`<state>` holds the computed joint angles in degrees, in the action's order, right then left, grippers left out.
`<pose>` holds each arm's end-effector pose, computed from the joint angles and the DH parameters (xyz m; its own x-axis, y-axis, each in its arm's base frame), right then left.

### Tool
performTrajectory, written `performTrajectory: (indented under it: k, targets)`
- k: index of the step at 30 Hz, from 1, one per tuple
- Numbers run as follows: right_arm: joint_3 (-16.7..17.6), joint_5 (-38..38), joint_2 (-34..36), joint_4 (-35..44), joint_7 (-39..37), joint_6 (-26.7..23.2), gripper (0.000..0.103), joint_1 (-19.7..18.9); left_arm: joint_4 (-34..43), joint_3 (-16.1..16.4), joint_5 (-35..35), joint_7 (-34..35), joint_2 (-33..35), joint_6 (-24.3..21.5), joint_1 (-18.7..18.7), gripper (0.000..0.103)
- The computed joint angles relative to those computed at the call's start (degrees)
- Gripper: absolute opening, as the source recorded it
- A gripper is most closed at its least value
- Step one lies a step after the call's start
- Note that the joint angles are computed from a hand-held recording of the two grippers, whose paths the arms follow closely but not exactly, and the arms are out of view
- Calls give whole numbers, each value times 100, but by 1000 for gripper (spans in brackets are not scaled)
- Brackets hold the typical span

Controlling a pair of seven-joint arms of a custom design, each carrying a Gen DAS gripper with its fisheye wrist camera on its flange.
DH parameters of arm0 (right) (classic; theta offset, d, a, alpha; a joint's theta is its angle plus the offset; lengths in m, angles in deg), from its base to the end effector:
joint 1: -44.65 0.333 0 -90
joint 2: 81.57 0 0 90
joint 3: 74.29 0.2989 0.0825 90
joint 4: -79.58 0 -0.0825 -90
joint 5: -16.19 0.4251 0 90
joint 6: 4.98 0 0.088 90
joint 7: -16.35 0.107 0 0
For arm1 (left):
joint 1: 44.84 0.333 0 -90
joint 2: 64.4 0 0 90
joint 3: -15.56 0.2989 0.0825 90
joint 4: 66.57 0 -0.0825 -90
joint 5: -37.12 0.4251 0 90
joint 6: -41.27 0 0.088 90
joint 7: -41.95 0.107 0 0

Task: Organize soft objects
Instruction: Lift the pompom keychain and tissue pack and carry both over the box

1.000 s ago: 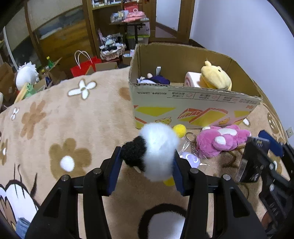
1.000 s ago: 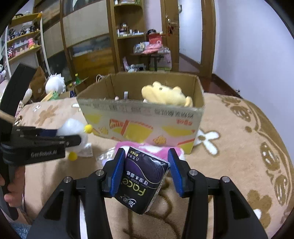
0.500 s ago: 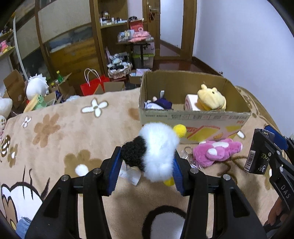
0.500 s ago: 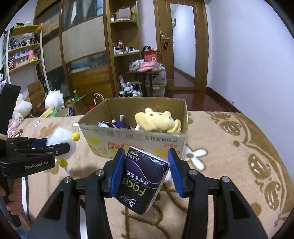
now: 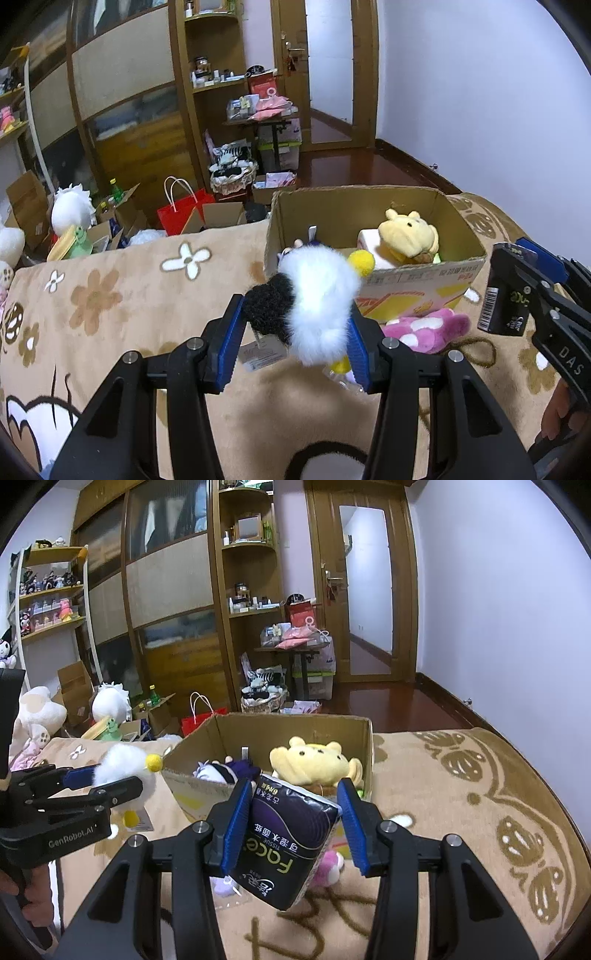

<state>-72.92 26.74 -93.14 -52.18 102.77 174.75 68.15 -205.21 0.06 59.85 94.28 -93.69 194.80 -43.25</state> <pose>0.5199 0.2240 0.5203 0.3621 -0.9267 -0.1003 -0.5059 -0.1050 -0.8561 0.4753 -0.1417 0.5422 0.1206 -0.9922 -0.0317 -0.6653 -0.0571 -0.7444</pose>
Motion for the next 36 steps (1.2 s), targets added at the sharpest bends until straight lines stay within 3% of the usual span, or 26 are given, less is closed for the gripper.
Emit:
performTrajectory:
  k: [14,19,28,36]
  targets:
    - [-227,620,432,616,-637,108,50,231,851,-139,707,-133,715,128,224,49]
    - [-382,1386,645,952,-1433,97,50,441,1211,-73,1009,-220,1075,105,189,49]
    - [-6,2781,1097,1630,-2936,-66,50,166,1561,109,1389,-546,1552,242,87,49]
    - [509,3187,1382,1842,-3220,-105,50,-338,1680,226,1628,-772,1846,366,5,49]
